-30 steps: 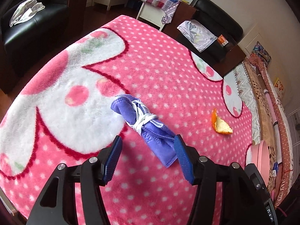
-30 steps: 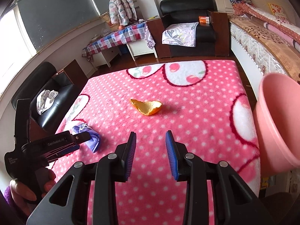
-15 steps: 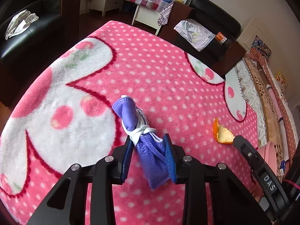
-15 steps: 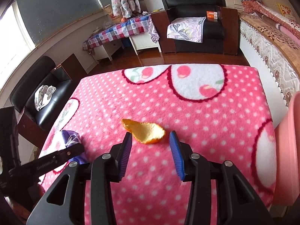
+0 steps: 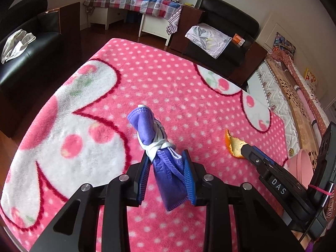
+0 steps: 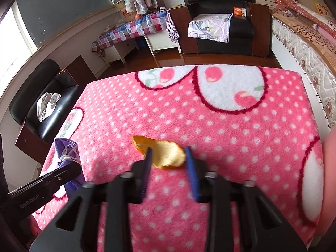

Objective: Collect trash
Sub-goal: 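Grasp the purple cloth with the left gripper while the right gripper grasps the orange peel, then carry the purple cloth and orange peel over the pink bucket with both grippers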

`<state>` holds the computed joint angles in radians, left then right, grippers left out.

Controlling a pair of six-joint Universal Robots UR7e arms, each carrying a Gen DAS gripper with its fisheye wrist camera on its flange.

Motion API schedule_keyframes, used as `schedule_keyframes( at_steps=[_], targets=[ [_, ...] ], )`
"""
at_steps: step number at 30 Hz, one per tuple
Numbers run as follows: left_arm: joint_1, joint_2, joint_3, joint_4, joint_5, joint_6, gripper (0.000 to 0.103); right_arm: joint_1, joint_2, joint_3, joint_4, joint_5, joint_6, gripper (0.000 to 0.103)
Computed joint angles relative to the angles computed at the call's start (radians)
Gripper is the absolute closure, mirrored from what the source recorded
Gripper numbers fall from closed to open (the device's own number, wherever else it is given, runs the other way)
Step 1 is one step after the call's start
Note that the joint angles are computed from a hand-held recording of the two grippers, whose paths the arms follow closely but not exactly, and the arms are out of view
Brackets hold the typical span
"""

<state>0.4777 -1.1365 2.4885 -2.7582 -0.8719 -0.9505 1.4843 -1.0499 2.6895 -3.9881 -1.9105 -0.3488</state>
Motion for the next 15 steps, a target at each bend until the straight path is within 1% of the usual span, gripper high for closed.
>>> schedule_keyframes(
  at_steps=[1,3,4,9,15],
  targets=[
    [-0.004,-0.003,0.001,0.004,0.004,0.000,0.073,-0.004,-0.004,0.010,-0.006,0.010,0.006,0.090],
    [-0.011,-0.008,0.003,0.015,0.009,-0.003,0.073,-0.003,-0.001,0.025,-0.027,0.011,0.006,0.092],
    [-0.015,-0.011,0.003,0.022,0.012,-0.005,0.073,-0.004,-0.004,0.039,-0.039,0.019,0.005,0.096],
    [-0.038,-0.023,0.010,0.034,0.022,-0.010,0.073,0.013,-0.008,0.093,-0.107,0.025,0.000,0.096],
    [-0.077,-0.027,0.013,0.046,0.033,-0.011,0.073,0.063,-0.016,0.149,-0.186,-0.009,-0.001,0.096]
  ],
)
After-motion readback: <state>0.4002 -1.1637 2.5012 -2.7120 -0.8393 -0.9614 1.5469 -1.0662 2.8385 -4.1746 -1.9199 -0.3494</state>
